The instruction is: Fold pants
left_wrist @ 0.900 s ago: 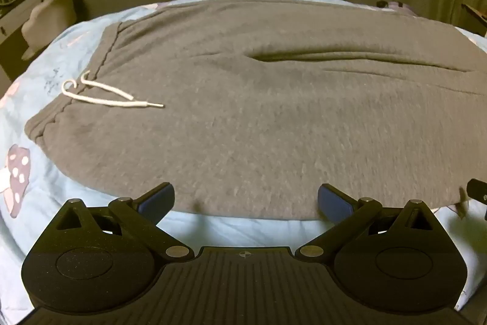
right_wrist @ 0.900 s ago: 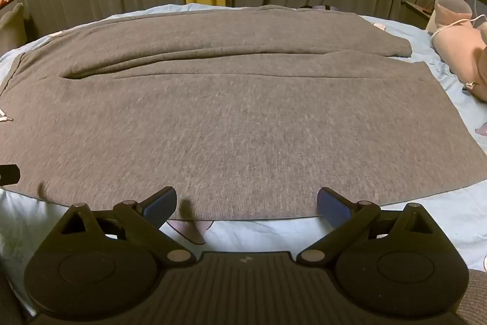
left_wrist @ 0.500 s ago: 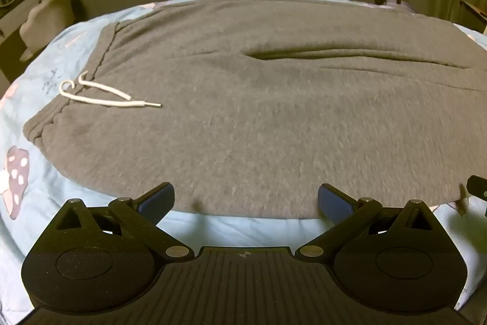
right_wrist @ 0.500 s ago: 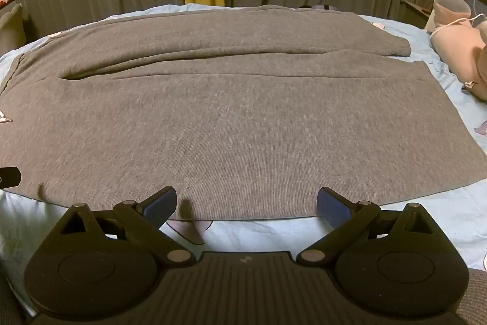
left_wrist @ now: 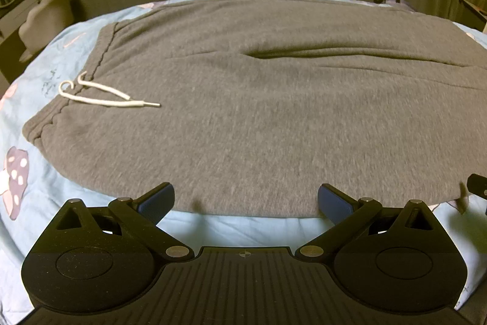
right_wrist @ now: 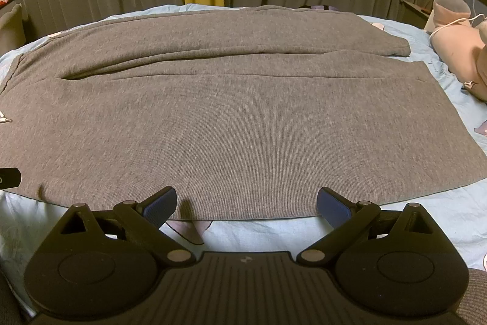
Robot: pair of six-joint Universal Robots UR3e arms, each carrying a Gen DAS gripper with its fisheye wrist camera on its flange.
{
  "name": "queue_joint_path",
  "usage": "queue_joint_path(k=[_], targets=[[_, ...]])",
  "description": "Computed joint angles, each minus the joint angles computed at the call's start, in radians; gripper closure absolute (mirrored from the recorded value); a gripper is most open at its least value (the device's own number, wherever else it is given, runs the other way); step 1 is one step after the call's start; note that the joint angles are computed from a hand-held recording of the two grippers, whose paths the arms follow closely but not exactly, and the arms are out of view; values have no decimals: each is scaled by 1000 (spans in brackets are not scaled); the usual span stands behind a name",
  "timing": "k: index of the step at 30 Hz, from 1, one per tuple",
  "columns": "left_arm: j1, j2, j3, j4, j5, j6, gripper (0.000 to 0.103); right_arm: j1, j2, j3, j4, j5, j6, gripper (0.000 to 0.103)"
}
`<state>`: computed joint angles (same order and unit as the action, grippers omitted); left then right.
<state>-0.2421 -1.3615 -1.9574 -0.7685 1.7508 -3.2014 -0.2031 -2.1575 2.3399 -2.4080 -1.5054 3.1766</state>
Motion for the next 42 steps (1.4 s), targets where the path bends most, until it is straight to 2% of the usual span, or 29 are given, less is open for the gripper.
queue_joint_path(k=[42], targets=[[-11, -7, -5, 5, 10, -6, 0, 5, -5, -8, 9, -4, 3, 4]])
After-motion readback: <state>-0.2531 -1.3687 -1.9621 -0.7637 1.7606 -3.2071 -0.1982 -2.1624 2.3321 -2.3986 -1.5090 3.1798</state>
